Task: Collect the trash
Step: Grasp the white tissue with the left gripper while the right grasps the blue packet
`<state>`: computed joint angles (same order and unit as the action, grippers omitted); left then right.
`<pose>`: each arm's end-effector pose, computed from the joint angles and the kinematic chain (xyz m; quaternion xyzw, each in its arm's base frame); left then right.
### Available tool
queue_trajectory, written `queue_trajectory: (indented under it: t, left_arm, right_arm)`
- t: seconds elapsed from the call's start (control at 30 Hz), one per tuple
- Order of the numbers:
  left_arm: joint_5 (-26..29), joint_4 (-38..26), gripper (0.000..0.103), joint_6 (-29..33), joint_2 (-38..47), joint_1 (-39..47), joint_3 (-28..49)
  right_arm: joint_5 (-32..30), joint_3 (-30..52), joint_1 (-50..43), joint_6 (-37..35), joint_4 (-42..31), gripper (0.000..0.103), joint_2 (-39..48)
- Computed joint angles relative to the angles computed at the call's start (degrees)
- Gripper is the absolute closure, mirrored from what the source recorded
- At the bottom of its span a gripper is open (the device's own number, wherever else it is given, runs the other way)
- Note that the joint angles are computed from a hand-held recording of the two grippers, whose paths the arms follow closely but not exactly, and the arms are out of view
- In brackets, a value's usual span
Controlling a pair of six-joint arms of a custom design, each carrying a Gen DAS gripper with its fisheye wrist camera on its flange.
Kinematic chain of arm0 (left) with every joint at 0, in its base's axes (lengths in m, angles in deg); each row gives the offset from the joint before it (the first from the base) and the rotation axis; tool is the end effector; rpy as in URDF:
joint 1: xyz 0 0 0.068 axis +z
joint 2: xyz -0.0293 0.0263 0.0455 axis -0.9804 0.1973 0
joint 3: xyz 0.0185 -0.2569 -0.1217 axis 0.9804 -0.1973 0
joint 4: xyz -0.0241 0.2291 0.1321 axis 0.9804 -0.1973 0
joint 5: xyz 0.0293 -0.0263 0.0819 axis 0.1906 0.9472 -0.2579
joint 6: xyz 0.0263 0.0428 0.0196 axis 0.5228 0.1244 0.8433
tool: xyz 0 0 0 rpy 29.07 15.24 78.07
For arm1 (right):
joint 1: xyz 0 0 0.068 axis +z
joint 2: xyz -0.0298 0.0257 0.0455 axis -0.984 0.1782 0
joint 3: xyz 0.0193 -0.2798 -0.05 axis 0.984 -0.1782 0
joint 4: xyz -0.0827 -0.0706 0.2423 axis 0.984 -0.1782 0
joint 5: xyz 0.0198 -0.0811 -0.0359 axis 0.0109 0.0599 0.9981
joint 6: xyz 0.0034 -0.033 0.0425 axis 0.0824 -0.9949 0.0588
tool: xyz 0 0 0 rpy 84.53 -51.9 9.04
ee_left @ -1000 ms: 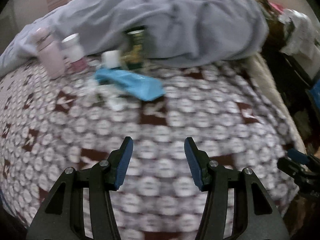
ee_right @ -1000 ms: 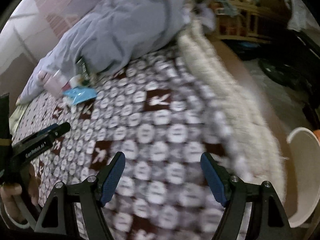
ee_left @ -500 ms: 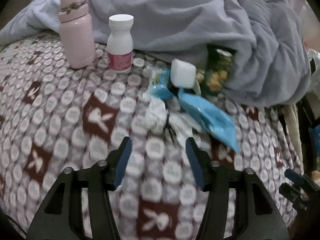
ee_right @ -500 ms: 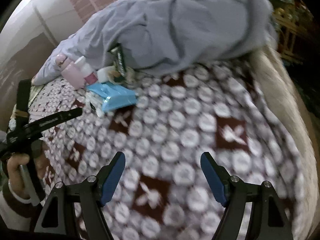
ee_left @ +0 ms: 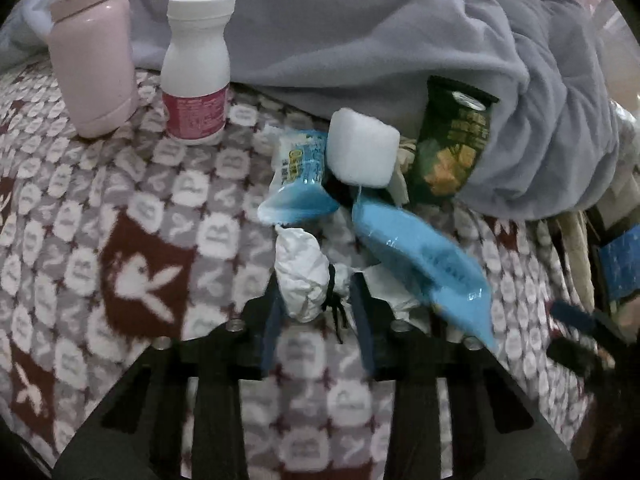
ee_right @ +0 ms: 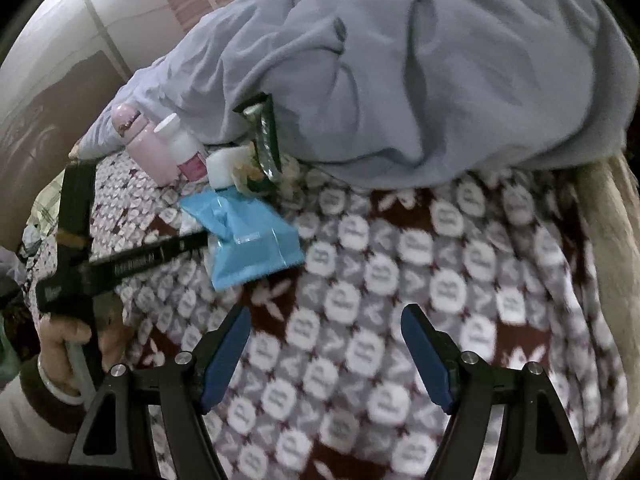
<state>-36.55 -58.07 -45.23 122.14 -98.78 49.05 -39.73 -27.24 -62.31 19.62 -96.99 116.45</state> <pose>0.2834 -0.0992 0.1258 -0.2303 0.9266 -0.1071 0.2774 0.3333 0.1201 0.1381 -0.3310 0.8939 0.2089 0.2183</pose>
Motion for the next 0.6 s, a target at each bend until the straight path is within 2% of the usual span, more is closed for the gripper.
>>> queue_trajectory:
  t: [0.2,0.27,0.5,0.6]
  left_arm:
    - [-2.2,-8.3,0.077,1.9,-13.0,-3.3,-5.7]
    - [-2.2,-11.8,0.077,1.9,-16.3,-4.2,-7.0]
    - [-2.9,-17.7,0.077,0.3,-24.5,-6.5,-10.5]
    - [-4.2,-18.2,0.077,-0.5,-23.8,-8.8,-9.8]
  right_arm:
    - [-3.4,3.9,5.6,1.2,2.0,0.027,3.8]
    - [-3.5,5.8,8.0,1.3,2.2,0.023,6.1]
    - [6.0,11.8,15.0,-1.7,3.8,0.023,13.6]
    - [7.4,15.9,15.7,-1.9,1.8,0.023,17.5]
